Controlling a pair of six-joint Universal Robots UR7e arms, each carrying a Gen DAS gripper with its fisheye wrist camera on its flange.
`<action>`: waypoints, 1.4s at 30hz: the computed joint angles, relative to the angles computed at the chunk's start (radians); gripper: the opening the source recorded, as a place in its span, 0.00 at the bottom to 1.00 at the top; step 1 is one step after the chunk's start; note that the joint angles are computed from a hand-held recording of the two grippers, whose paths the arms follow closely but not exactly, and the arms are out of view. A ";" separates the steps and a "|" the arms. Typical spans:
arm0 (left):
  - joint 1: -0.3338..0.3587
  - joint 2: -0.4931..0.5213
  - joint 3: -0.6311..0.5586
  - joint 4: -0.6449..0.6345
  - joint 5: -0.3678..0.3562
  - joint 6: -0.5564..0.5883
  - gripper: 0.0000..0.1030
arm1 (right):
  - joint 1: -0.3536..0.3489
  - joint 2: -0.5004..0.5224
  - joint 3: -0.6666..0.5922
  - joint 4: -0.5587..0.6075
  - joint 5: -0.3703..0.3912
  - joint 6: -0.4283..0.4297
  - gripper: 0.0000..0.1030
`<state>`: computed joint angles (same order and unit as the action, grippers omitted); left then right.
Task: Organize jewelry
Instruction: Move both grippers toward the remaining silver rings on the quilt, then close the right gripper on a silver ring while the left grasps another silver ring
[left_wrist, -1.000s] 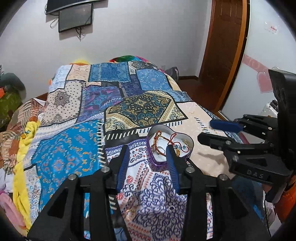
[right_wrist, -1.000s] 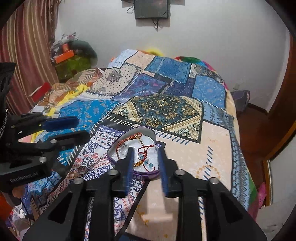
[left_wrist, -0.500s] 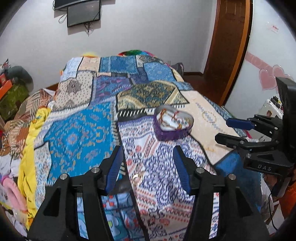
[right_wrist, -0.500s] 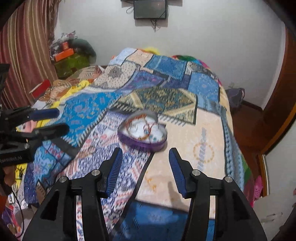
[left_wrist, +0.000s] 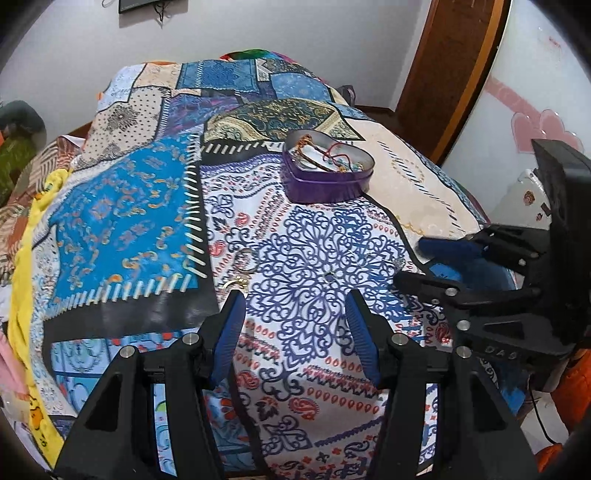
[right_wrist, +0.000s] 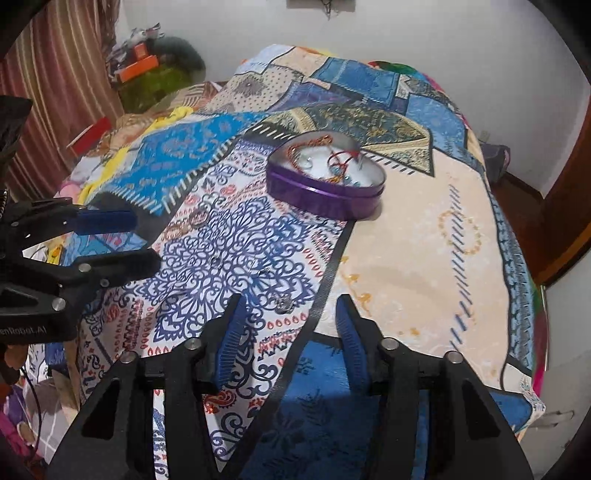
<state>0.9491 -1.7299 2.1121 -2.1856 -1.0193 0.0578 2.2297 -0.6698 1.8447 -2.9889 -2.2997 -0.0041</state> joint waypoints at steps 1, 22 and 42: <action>0.003 0.003 -0.001 -0.001 -0.008 0.001 0.53 | -0.002 0.000 0.000 0.008 0.010 -0.002 0.33; 0.045 0.093 -0.013 -0.042 -0.072 0.025 0.27 | -0.006 0.007 0.008 -0.043 0.013 -0.029 0.11; 0.017 0.072 0.001 -0.076 -0.032 0.053 0.09 | -0.003 -0.028 0.030 -0.114 -0.007 -0.016 0.11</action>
<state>0.9659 -1.6581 2.1127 -2.2614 -1.0512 0.1107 2.2268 -0.6974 1.8744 -3.1033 -2.3069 -0.0203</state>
